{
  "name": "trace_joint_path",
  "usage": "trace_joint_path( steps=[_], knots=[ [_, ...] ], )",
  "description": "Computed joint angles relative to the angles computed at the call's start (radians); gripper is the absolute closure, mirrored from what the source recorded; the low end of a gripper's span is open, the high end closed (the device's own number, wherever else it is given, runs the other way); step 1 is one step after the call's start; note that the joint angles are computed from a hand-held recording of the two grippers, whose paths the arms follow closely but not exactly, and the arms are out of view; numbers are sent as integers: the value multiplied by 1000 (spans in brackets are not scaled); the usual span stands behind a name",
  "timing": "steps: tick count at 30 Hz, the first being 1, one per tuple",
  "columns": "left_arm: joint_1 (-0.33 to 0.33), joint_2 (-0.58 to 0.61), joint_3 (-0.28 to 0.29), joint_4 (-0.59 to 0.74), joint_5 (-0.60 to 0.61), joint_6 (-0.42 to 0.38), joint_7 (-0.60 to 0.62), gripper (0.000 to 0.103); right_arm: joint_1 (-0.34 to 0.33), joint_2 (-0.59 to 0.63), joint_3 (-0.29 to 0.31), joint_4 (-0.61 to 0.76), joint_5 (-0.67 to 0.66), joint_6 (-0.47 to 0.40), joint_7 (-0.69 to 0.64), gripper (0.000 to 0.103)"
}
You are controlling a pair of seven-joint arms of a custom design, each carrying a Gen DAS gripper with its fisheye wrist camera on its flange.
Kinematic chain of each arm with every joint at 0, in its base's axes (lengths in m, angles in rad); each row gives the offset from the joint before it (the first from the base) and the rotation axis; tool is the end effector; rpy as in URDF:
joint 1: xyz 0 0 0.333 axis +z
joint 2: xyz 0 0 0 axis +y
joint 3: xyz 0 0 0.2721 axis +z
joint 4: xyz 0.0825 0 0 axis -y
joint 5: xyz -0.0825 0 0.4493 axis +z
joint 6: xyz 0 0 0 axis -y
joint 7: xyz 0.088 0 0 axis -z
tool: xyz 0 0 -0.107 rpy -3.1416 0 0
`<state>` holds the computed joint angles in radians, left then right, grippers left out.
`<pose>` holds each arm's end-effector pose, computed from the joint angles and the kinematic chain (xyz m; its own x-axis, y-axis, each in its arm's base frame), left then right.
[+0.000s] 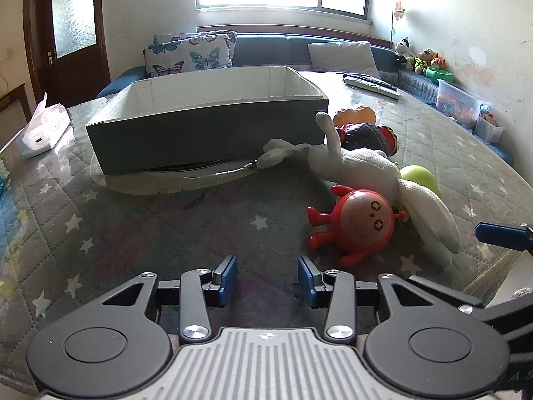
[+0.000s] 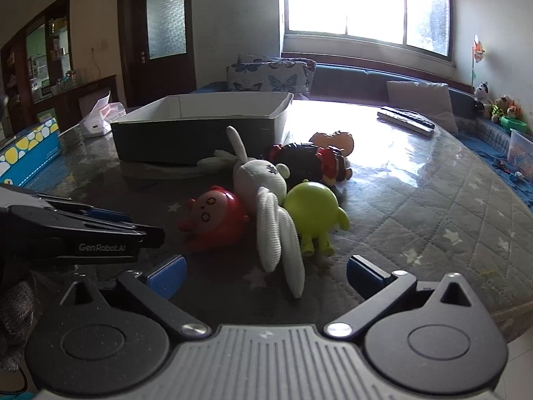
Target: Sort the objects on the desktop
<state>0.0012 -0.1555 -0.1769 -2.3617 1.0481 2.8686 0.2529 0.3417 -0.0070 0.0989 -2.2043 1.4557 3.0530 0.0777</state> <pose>0.5516 -0.1466 0.3589 0.1911 -0.9814 0.0189 -0.6599 -0.1427 -0.7377 0.5675 0.1817 0.3493 0.5088 -0.8607 -0.0211 -0.5187 -0.2869 -0.8054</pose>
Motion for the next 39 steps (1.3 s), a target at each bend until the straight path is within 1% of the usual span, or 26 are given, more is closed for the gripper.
trace_joint_path(
  steps=[4,5,11,14,18,26,29,35,39],
  knots=[
    [1,1,1,0,0,5,3,60,-2,-3,-2,-6,-41,-17,52,0],
    [1,1,1,0,-2,6,5,60,-5,-5,-6,-9,-69,-38,82,0],
    [0,7,3,5,-11,10,17,60,-8,-5,-8,-11,-88,-63,94,0],
    [0,10,4,7,-15,15,22,60,-8,-1,-7,-9,-80,-64,82,0],
    [-2,15,7,9,-31,19,37,60,-9,-4,-7,-6,-19,-70,23,0],
    [-2,14,8,8,-42,25,50,60,-5,-20,-9,-12,53,-78,-64,0],
    [-1,14,7,7,-42,26,52,60,-4,-22,-11,-10,60,-80,-72,0],
    [-6,15,11,9,-82,25,88,60,-4,-18,-12,-8,49,-85,-62,0],
    [-4,16,10,10,-82,25,89,60,-6,-14,-12,-3,46,-89,-57,0]
  ],
)
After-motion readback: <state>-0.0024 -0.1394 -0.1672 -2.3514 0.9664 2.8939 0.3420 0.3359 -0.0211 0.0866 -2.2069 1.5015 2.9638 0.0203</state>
